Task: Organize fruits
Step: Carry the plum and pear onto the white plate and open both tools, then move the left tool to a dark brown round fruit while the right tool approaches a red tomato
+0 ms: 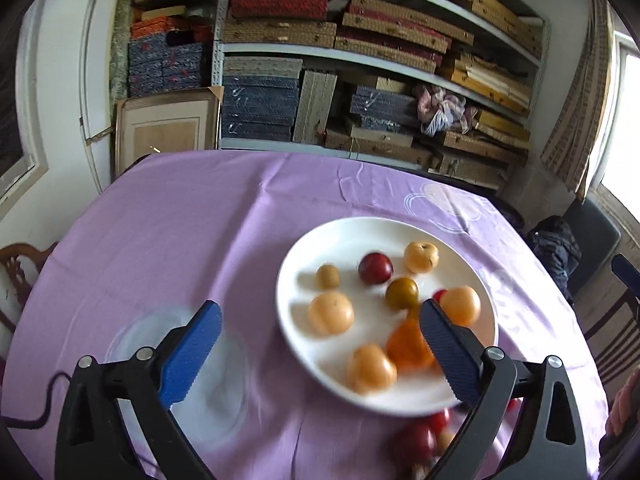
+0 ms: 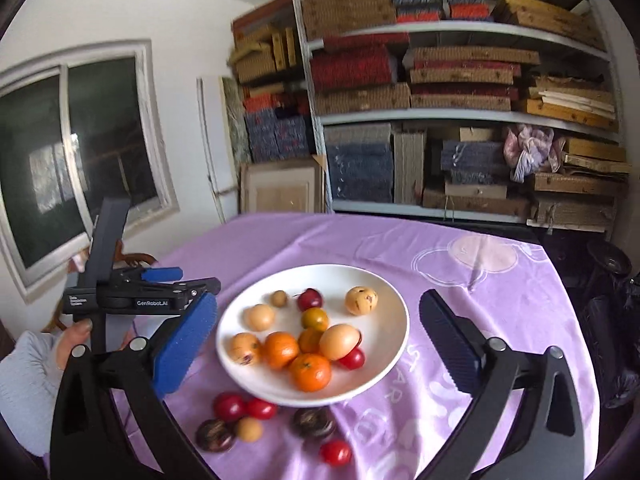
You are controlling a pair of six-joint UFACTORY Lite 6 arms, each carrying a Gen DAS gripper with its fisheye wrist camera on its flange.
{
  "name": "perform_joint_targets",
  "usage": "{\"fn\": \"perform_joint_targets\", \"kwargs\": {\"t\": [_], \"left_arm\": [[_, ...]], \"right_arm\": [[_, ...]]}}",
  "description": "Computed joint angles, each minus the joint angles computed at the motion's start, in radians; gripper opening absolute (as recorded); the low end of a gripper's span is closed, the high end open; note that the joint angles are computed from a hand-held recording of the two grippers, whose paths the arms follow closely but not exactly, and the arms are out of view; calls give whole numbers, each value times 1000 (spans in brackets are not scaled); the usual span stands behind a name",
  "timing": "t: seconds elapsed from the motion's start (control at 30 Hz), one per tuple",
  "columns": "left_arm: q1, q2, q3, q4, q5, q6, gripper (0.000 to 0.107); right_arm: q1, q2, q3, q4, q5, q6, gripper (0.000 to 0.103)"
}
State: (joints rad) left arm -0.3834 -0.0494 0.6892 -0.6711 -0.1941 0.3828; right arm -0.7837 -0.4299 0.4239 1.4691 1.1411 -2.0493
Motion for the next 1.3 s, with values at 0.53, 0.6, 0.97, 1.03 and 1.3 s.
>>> {"fn": "perform_joint_targets", "kwargs": {"t": [0.53, 0.6, 0.97, 1.03, 1.3], "left_arm": [[-521, 97, -270, -364, -366, 99, 100], [-560, 176, -210, -457, -393, 205, 100], [-531, 250, -169, -410, -379, 187, 100], [-536, 261, -160, -397, -371, 184, 100], [-532, 291, -143, -439, -362, 237, 100]], "right_arm": [[-272, 281, -188, -43, 0, -425, 99], [-251, 333, -155, -33, -22, -398, 99], [-230, 337, -145, -55, -29, -354, 99], [-228, 337, -144, -57, -31, -349, 99], [-223, 345, -137, -60, -34, -334, 99]]}}
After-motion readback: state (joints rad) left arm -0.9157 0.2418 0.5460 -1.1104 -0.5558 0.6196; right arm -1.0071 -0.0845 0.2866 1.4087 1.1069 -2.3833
